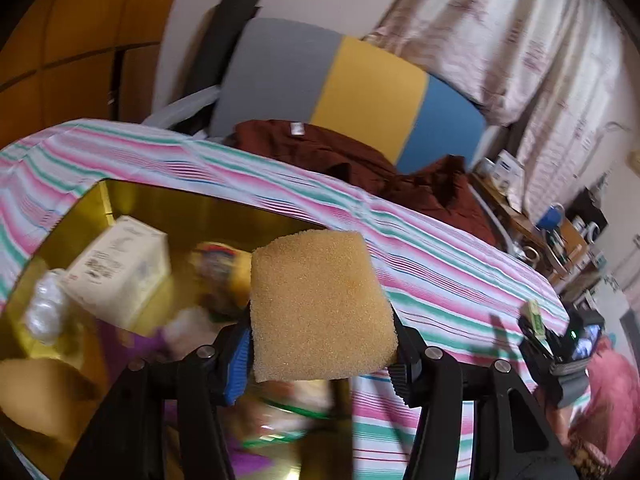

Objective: Organize objects
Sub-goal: 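Lift and carry the yellow sponge toward the gold tray with the left tool, then open the left tool to drop the sponge into the gold tray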

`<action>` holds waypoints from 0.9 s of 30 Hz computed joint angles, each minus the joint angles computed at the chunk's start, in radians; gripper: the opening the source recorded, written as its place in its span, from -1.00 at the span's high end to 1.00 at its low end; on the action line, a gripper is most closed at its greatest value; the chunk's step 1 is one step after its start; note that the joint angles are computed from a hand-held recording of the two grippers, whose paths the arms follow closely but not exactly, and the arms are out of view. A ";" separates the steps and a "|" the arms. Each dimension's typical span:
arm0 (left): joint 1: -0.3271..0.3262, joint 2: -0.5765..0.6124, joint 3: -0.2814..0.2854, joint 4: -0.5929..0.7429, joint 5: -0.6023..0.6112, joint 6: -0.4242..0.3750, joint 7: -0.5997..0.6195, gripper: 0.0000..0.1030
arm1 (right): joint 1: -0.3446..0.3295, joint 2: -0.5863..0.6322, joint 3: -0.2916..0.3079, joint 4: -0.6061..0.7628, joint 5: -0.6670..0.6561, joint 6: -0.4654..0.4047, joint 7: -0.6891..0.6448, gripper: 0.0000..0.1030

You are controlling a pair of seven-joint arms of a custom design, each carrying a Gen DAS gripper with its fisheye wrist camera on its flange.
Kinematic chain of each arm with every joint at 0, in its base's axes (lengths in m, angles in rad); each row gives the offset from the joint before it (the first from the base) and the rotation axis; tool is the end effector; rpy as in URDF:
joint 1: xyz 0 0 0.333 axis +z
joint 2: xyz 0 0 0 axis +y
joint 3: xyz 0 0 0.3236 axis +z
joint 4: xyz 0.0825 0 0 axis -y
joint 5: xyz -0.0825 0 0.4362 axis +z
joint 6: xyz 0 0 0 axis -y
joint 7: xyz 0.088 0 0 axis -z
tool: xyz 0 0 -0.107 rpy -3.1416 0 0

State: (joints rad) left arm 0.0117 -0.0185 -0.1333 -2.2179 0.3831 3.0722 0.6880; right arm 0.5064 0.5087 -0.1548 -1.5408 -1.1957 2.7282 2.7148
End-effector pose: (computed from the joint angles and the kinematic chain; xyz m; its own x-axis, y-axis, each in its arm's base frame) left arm 0.6048 -0.1045 0.4621 0.2153 -0.9107 0.3525 -0.6049 -0.4077 -0.6840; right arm 0.7116 0.3198 0.3997 0.0593 -0.9499 0.3067 -0.5282 -0.2906 -0.7978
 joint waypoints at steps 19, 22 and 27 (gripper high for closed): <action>0.031 0.112 0.053 0.152 -0.778 -0.315 0.625 -0.11 | 0.028 0.013 0.005 0.015 -0.054 -0.063 -0.047 0.41; 0.032 0.112 0.067 0.151 -0.692 -0.322 0.547 -0.18 | 0.029 0.014 0.007 0.015 -0.056 -0.065 -0.049 0.41; 0.032 0.092 0.069 0.123 -0.587 -0.300 0.475 -0.64 | 0.033 0.011 0.004 0.012 -0.070 -0.065 -0.035 0.41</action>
